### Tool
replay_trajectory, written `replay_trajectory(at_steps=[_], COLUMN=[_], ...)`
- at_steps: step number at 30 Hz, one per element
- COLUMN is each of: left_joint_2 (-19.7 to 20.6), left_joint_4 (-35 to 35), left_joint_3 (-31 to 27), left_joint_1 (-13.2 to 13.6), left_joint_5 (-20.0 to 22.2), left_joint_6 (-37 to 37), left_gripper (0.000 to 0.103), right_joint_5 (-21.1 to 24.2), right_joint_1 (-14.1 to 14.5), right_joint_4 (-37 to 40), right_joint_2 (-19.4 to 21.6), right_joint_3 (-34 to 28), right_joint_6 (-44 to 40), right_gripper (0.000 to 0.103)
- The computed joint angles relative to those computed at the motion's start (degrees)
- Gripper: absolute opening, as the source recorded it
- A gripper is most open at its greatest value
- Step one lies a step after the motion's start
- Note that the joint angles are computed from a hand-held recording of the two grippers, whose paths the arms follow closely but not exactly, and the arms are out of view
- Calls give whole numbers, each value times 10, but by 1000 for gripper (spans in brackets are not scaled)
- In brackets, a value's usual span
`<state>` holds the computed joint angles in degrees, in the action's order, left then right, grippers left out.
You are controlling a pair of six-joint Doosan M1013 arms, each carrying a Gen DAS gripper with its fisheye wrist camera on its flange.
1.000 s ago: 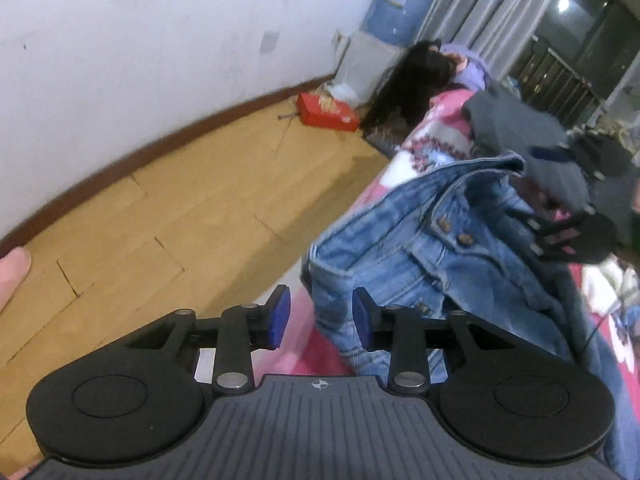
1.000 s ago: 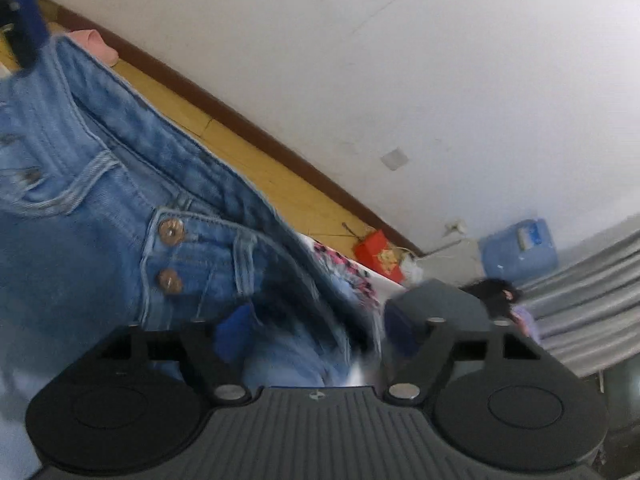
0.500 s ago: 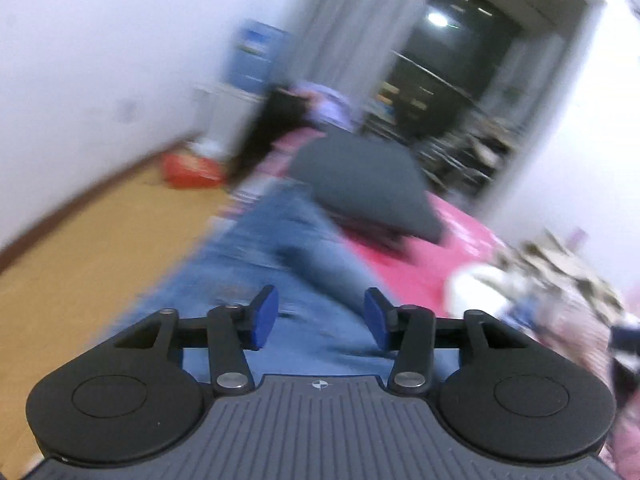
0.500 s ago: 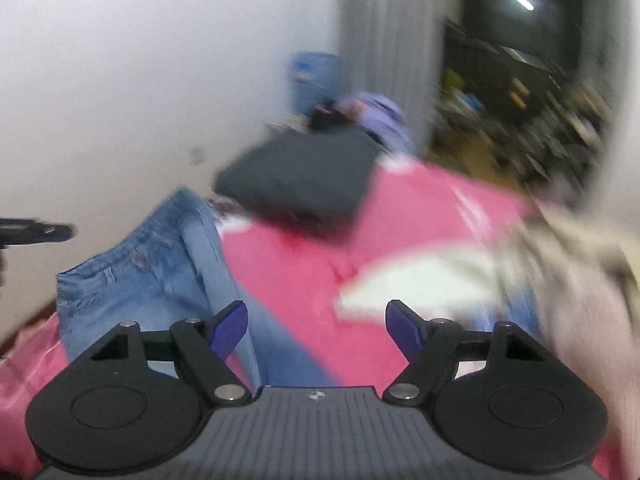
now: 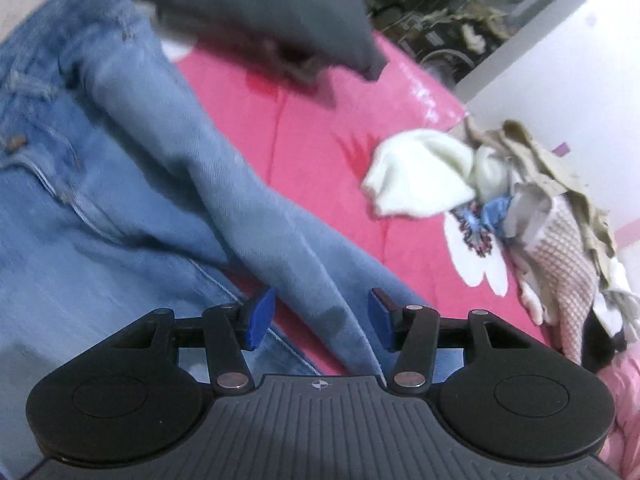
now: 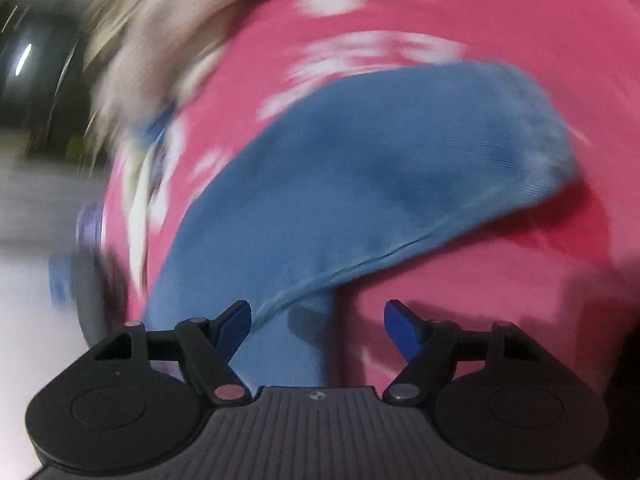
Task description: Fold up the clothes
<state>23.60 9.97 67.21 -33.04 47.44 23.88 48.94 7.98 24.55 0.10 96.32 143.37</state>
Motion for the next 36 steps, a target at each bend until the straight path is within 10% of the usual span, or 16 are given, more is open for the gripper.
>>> replay_trajectory(at_steps=[5, 10, 17, 23, 28, 36], left_joint_2=[12, 26, 30, 62, 80, 52], left_joint_4=[-1, 45, 112, 178, 68, -5], left_joint_3=[-7, -23, -37, -99, -117, -57], left_joint_1=[-3, -10, -15, -3, 18, 17], left_joint_5=[7, 23, -15, -21, -5, -47], left_joint_6=[-9, -43, -81, -146, -91, -14], left_gripper=[47, 24, 7, 9, 39, 52], right_joint_5=[-96, -149, -186, -266, -85, 15], right_joint_1=[4, 15, 29, 14, -21, -60], right_joint_4=[-87, -166, -251, -159, -17, 104], right_joint_2=[-5, 6, 56, 149, 232, 169], right_joint_3=[27, 28, -66, -209, -330, -201], right_joint_6=[153, 172, -5, -226, -274, -280], right_gripper=[70, 11, 9, 9, 52, 56])
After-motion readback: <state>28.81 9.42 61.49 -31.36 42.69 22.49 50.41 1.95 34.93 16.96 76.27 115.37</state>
